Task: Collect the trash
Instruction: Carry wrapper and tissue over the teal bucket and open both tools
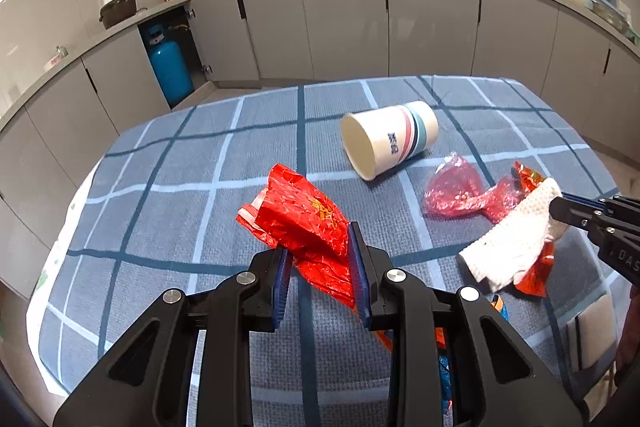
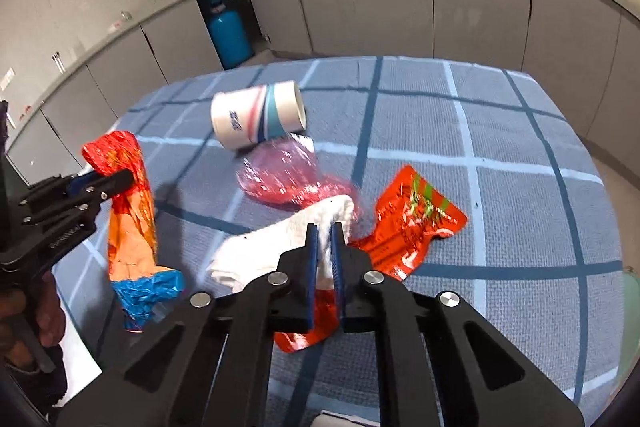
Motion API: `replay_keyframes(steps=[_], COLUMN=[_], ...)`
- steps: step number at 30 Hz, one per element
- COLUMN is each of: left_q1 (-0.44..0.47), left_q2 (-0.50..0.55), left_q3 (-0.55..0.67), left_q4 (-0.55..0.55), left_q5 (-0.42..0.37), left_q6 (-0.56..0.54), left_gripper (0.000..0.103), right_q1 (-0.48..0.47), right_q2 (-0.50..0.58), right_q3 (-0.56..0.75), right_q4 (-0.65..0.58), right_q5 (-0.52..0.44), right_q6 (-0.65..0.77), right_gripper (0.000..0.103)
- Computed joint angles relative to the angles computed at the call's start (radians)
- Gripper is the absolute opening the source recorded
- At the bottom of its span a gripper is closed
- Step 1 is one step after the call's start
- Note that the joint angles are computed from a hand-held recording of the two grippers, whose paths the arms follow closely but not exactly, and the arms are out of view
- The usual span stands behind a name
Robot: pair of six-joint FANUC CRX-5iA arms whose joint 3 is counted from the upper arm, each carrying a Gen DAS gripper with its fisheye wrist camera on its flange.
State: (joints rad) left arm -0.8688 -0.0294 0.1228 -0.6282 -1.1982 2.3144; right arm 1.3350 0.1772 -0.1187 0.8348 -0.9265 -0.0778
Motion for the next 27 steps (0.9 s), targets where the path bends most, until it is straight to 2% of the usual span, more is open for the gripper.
replay_keyframes(steps=[5,11,19,23,27], left_q1=[-0.027,-0.062,-0.116,-0.136,-0.156], left_q2=[0.004,0.040,0.145,0.208,0.271], left_q3=[0.036,0.107,0.241,0.314,0.394], left_q4=[-0.034,-0.060,-0.075,-0.056,-0.023], left_q5=[-0.015,-0.012,0.010,0.030,0.060], left_q6=[-0.002,-0.025,-0.084,-0.129,-0.178], left_gripper=[0.028,0.028,0.028,0.027,0.027], right_q1=[0.007,0.024,0.064,0.085,0.125], right_q2=[-0.034,-0.101,-0.200,-0.257,-0.332], right_q3=[-0.037,-0.103,-0.211,-0.271,-0.342], right_q4=[0.089,0.168,0.217,0.220,0.217], right_q5=[0.004,-0.048,-0.188,-0.252,-0.358], right_q6=[-0.070,-0.162,-0.279,-0.333,-0.402], right_gripper=[0.009,0.009,0.009,0.009,0.009])
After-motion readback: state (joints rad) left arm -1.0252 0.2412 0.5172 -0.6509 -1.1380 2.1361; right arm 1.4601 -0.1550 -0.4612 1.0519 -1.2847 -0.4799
